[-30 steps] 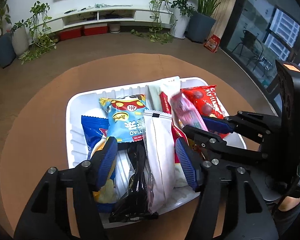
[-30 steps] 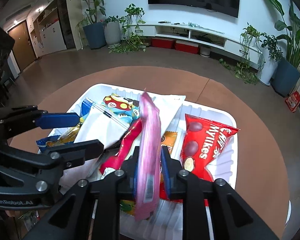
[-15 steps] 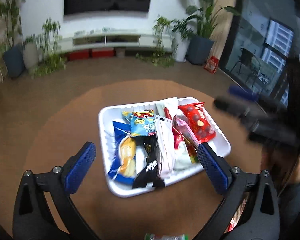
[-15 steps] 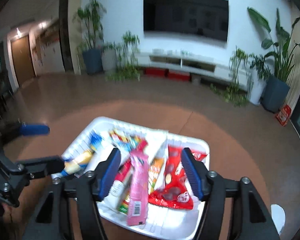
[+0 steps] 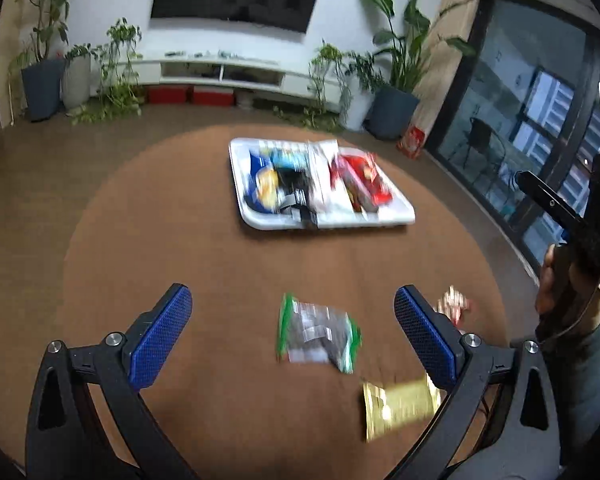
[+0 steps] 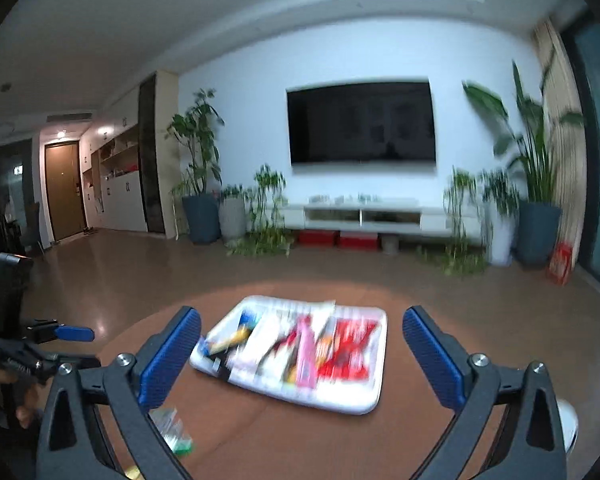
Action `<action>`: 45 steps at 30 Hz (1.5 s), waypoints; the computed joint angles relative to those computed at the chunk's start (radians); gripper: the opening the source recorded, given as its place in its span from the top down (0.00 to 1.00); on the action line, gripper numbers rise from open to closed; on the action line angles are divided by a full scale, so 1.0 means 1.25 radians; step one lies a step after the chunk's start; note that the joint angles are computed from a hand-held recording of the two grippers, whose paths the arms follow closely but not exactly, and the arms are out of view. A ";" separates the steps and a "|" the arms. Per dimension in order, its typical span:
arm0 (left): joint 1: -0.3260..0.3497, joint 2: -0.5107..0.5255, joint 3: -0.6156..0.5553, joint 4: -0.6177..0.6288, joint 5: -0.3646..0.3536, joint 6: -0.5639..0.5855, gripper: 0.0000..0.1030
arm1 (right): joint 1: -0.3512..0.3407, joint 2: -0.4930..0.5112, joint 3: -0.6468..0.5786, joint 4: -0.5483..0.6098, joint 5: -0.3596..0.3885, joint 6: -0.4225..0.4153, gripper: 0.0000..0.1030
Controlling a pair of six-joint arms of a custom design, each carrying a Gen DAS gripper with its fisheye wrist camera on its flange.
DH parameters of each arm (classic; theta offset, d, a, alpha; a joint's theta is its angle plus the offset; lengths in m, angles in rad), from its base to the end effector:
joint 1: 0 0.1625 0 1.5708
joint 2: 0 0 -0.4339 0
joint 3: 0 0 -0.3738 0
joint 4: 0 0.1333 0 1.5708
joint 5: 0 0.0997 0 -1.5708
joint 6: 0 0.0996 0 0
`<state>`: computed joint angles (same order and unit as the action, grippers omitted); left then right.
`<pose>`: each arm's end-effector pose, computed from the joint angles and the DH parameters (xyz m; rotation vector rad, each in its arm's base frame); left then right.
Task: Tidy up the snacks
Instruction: 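Move both grippers back toward the gold bar and remaining snacks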
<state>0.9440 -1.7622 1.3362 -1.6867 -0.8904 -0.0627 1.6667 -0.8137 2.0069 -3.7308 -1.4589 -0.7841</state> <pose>-0.0661 -0.4253 0.7280 0.4626 2.4851 -0.9586 0.1987 -0.5574 0.1563 1.1758 -2.3182 1.3331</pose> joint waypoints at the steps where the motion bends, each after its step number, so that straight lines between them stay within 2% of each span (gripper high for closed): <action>1: -0.009 -0.017 0.017 0.017 -0.006 0.004 0.00 | -0.005 -0.006 0.021 -0.008 -0.012 0.006 0.00; 5: -0.035 -0.051 0.050 0.086 -0.060 0.050 0.00 | -0.019 -0.044 0.105 0.001 -0.051 0.029 0.00; 10: -0.067 -0.049 0.050 0.179 -0.143 0.170 0.00 | -0.014 -0.080 0.159 0.105 -0.104 0.011 0.00; 13: -0.102 -0.044 0.069 0.235 -0.128 0.270 0.00 | -0.008 -0.080 0.174 0.117 -0.127 -0.013 0.00; 15: -0.115 -0.033 0.071 0.254 -0.121 0.311 0.01 | -0.009 -0.082 0.166 0.146 -0.147 0.007 0.00; 18: -0.091 0.005 0.053 0.274 -0.174 0.365 0.01 | -0.023 -0.089 0.159 0.183 -0.136 0.043 0.00; 22: -0.065 0.049 0.032 0.298 -0.189 0.415 0.05 | -0.039 -0.092 0.148 0.225 -0.126 0.072 0.00; 27: -0.040 0.092 -0.001 0.361 -0.189 0.453 0.30 | -0.041 -0.090 0.135 0.256 -0.126 0.077 0.00; 36: -0.010 0.146 -0.023 0.462 -0.186 0.503 0.31 | -0.059 -0.103 0.127 0.288 -0.103 0.103 0.01; 41: 0.006 0.168 -0.036 0.471 -0.194 0.506 0.31 | -0.060 -0.103 0.126 0.296 -0.098 0.102 0.01; 45: 0.017 0.188 -0.058 0.484 -0.199 0.517 0.37 | -0.062 -0.106 0.125 0.307 -0.098 0.106 0.01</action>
<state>0.9654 -1.5266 1.2631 -1.0822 -1.1389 0.5835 1.5889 -0.9460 2.1630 -3.3465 -1.5809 -0.6521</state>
